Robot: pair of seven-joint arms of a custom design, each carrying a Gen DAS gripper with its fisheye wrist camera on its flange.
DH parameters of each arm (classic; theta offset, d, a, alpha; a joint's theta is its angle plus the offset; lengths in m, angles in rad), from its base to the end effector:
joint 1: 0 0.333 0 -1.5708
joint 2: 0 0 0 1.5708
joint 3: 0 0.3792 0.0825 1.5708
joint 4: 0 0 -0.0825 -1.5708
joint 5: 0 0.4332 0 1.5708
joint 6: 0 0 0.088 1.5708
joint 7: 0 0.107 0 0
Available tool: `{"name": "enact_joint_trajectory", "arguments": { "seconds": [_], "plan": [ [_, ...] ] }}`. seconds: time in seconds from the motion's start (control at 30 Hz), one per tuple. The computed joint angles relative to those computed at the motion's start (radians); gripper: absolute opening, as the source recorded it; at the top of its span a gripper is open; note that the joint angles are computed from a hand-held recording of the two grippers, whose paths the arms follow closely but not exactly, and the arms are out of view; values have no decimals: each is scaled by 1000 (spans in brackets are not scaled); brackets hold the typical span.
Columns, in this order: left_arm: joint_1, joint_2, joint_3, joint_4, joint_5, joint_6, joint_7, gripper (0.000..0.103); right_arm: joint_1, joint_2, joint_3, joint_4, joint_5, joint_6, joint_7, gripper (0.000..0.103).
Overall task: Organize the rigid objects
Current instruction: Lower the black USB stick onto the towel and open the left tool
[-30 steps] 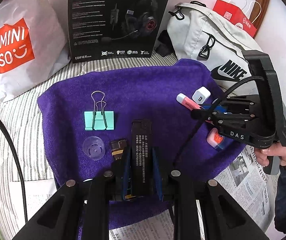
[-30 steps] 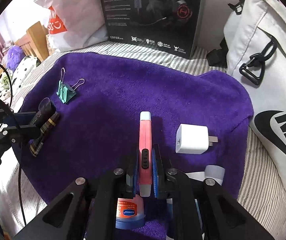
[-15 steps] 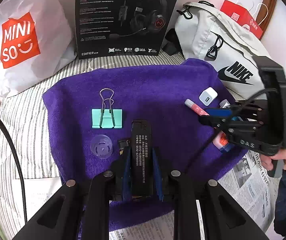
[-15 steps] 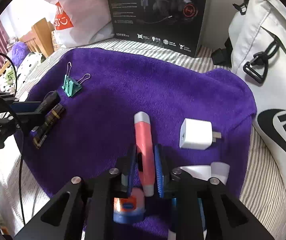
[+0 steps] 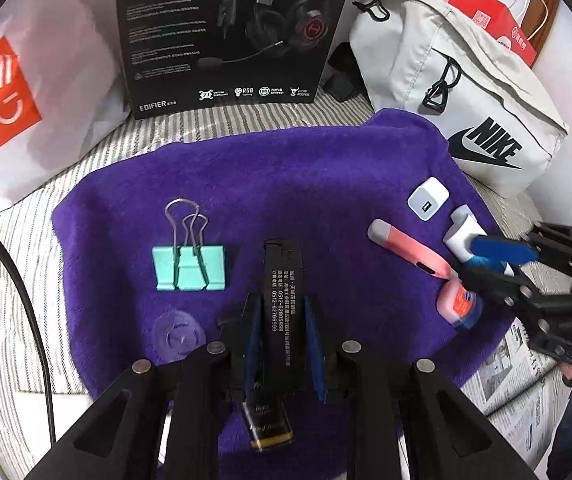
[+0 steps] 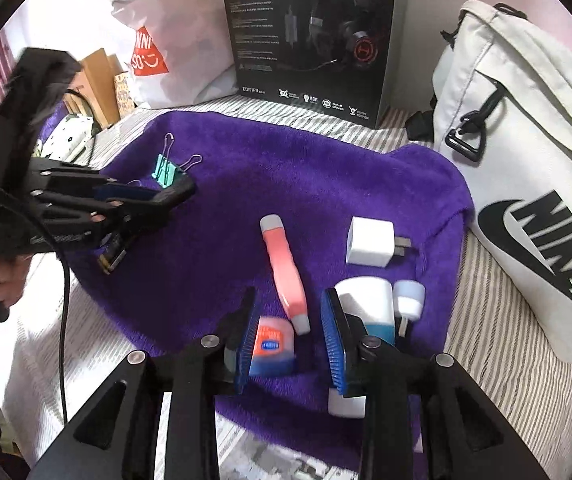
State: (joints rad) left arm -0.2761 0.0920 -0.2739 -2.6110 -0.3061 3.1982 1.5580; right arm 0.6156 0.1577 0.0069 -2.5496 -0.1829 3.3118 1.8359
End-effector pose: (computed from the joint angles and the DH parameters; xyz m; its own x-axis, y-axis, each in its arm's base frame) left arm 0.4409 -0.2376 0.2927 -0.2521 -0.9547 0.1583 -0.8796 0.1578 -0.4487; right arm 0.4193 0.3244 0.2975 0.5380 -0.8397 -0.0743 -0.7183 -0.4105 -0.5618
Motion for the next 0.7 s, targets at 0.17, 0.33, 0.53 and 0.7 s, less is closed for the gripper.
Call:
{"name": "enact_joint_trajectory", "arguments": {
  "seconds": [0.17, 0.33, 0.53, 0.7],
  "plan": [
    [-91, 37, 108, 36, 78, -22, -67, 21, -8, -26, 10, -40, 15, 22, -8, 32],
    [-209, 44, 243, 47, 190, -29, -158, 21, -54, -36, 49, -61, 17, 24, -1, 32],
    [-494, 49, 565, 71, 550, -83, -457, 21, -104, -37, 91, -77, -12, 38, 41, 32],
    [-500, 49, 578, 79, 680, -102, -560, 32, -87, -56, 83, -101, 10, 37, 48, 32]
  ]
}}
